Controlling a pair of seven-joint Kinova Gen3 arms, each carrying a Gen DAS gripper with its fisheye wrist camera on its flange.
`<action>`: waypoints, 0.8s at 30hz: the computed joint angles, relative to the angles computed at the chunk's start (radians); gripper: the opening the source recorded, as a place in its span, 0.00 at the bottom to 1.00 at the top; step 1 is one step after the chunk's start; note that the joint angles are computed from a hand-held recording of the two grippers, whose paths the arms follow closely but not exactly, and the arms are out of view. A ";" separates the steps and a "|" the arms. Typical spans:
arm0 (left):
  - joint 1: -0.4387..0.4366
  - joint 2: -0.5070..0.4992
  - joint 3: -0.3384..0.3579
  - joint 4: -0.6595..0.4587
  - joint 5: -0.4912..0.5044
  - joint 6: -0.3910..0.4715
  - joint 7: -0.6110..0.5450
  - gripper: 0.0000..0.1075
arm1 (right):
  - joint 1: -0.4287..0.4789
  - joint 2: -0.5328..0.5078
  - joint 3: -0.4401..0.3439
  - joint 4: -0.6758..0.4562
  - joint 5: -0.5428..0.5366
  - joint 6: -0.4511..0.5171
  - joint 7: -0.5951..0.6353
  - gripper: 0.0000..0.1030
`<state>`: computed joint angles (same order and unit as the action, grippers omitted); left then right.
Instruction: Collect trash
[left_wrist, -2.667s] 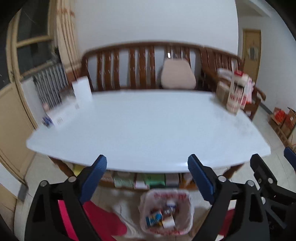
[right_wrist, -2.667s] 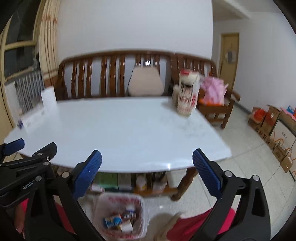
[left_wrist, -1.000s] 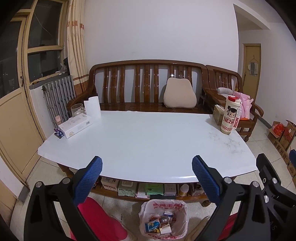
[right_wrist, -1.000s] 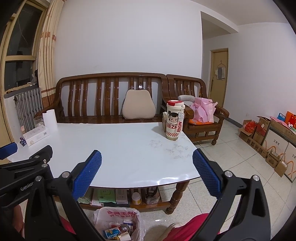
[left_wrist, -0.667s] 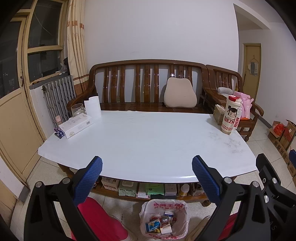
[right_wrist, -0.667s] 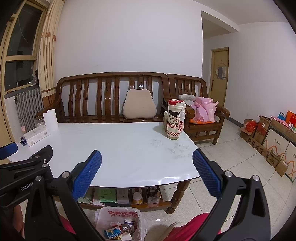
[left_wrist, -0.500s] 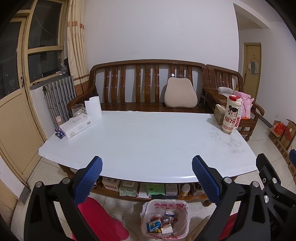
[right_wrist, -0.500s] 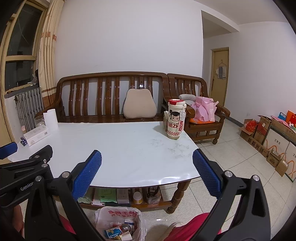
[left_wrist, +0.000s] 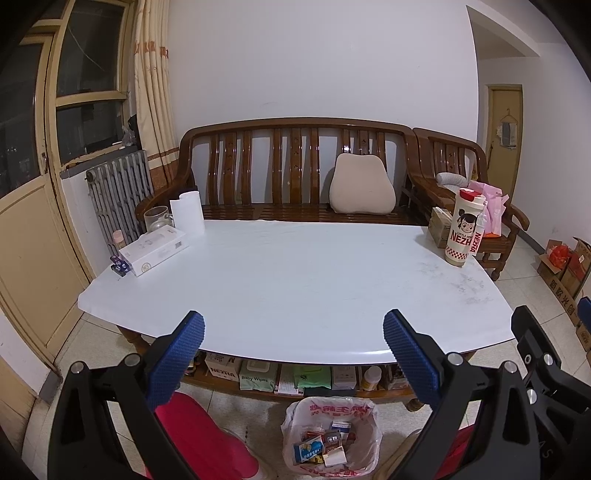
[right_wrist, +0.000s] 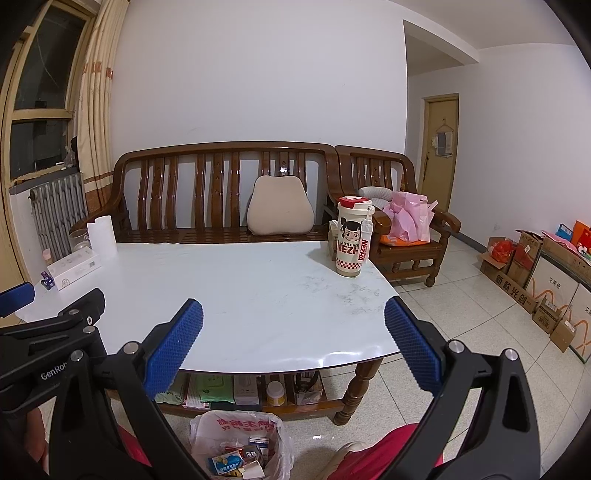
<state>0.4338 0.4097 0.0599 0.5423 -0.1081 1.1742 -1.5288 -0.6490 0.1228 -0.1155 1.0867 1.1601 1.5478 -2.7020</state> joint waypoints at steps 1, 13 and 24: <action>0.000 0.002 0.000 -0.003 0.000 0.002 -0.001 0.88 | 0.000 0.000 0.000 0.000 0.000 0.001 0.001 0.94; -0.005 0.005 -0.001 -0.001 0.007 0.002 -0.004 0.88 | 0.005 0.004 0.002 0.012 -0.013 -0.017 -0.008 0.94; -0.008 0.037 -0.005 -0.068 0.016 0.059 -0.019 0.88 | 0.010 0.006 0.005 0.019 -0.026 -0.031 -0.012 0.94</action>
